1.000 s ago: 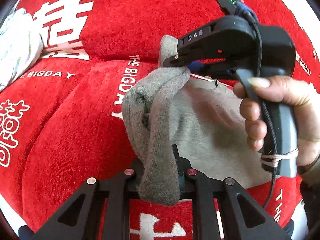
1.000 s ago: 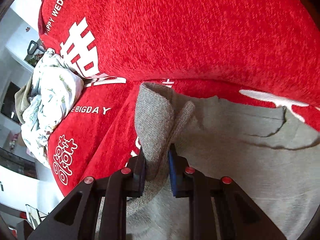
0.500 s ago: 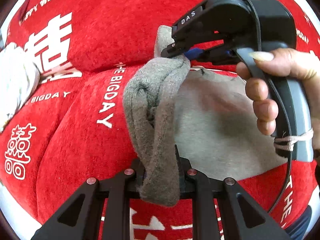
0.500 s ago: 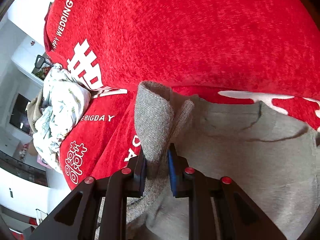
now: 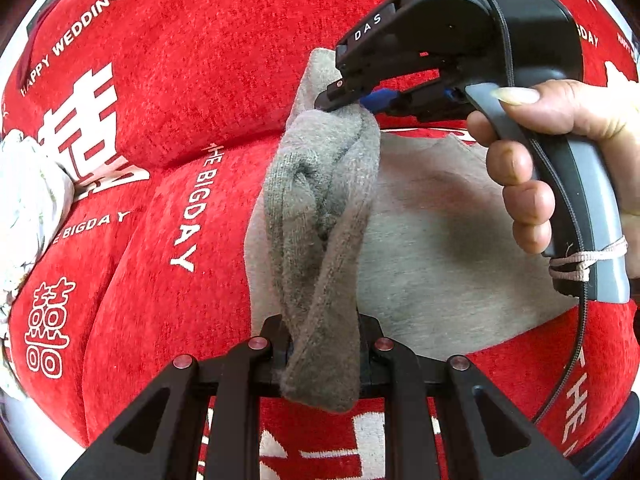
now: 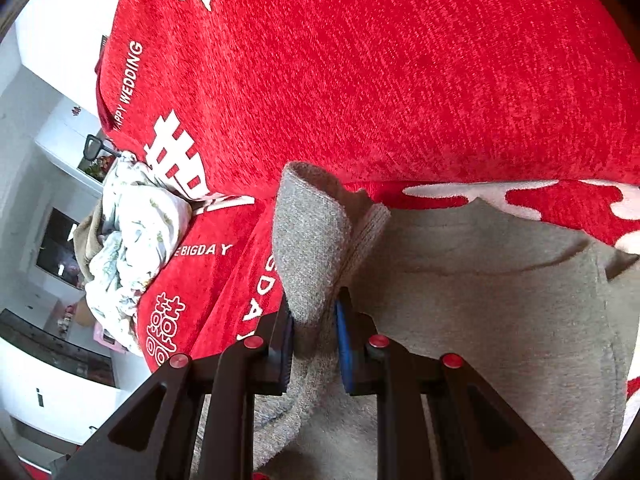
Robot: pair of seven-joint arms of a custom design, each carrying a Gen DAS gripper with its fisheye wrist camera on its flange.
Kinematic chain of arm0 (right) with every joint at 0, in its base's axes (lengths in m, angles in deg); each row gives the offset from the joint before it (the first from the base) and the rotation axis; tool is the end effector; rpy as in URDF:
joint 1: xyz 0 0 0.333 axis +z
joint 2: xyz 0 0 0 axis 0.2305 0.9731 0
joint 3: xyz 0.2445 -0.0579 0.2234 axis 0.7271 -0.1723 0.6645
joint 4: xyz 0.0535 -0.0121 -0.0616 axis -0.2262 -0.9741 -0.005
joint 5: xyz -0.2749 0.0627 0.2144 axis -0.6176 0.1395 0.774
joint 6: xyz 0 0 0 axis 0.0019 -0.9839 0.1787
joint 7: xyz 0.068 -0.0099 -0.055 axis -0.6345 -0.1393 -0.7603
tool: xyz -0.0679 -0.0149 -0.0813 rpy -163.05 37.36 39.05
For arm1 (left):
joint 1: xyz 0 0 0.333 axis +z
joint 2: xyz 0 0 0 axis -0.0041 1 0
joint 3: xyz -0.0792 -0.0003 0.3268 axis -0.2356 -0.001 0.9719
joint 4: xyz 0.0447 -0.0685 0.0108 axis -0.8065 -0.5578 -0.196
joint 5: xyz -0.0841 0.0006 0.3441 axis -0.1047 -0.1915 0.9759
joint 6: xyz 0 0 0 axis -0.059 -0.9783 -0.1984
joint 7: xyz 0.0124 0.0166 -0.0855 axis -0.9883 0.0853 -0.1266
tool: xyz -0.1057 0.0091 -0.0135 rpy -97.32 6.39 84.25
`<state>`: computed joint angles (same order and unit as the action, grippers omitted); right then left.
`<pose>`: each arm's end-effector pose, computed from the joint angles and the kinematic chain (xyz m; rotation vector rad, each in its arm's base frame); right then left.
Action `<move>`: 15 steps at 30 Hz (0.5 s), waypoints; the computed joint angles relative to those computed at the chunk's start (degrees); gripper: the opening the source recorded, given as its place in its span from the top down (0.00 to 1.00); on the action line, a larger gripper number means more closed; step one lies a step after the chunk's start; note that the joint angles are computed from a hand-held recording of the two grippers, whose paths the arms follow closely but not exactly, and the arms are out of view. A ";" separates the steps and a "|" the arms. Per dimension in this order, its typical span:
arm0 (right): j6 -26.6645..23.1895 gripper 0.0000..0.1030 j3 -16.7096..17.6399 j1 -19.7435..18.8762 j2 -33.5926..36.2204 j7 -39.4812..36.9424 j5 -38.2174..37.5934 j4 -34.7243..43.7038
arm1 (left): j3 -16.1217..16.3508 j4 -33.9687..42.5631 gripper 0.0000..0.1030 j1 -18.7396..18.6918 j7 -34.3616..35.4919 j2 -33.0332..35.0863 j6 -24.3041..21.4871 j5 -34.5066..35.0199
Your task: Fold small clothes
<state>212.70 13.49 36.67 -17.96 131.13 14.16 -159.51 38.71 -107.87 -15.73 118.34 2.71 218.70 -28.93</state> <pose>0.6032 0.4029 0.5570 -1.8450 1.4652 0.3801 0.4107 -0.2703 0.5653 -1.8822 1.9227 -0.4021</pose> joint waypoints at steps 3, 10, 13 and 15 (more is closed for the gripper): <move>0.99 0.81 0.49 -0.97 -1.03 -1.33 1.69 -1.84 | -0.36 0.88 0.81 -0.27 -0.10 0.54 -0.63 0.31; 2.34 0.81 0.77 -3.27 -4.16 -5.12 5.72 -6.87 | -1.24 3.71 0.81 -1.74 -0.72 2.72 -2.33 1.93; 2.90 0.81 0.84 -4.31 -5.41 -6.65 8.31 -8.96 | -1.55 5.05 0.81 -2.63 -1.15 3.88 -3.21 2.88; 3.15 0.81 0.61 -4.88 -6.46 -7.76 9.54 -10.50 | -1.75 6.22 0.81 -3.33 -1.47 4.85 -3.96 3.48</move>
<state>215.85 14.10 31.79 -24.42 123.37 23.70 -170.01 36.95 -101.65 -19.07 116.87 7.56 214.73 -25.45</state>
